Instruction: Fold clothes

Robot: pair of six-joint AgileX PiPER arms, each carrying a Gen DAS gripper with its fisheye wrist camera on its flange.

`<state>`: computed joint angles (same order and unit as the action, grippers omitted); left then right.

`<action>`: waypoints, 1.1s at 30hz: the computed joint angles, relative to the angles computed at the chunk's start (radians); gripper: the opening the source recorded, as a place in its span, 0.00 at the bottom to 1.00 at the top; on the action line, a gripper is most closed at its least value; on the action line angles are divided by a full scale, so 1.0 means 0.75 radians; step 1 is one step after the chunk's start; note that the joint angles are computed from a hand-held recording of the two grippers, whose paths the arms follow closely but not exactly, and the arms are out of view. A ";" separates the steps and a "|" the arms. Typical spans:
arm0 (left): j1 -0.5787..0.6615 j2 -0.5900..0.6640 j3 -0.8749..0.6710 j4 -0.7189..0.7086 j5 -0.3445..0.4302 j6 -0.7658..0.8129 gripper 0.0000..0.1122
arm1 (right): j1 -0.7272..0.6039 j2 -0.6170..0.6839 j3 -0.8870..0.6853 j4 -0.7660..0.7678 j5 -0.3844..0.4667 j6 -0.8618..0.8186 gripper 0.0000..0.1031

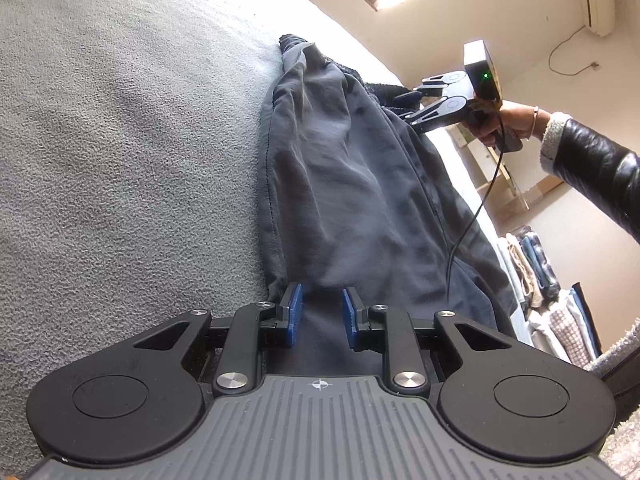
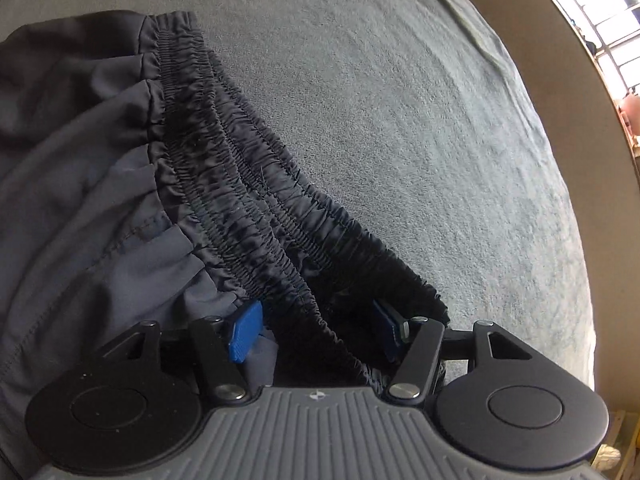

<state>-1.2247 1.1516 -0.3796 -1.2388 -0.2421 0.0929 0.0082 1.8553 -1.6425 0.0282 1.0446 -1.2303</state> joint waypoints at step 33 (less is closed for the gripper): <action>-0.063 -0.032 0.018 -0.174 -0.074 0.142 0.20 | -0.239 0.070 -0.049 0.510 -0.186 0.697 0.50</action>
<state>-1.2723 1.1280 -0.3664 -1.3694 -0.2974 0.1992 -0.1712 1.9078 -1.6793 0.4109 0.9055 -0.7073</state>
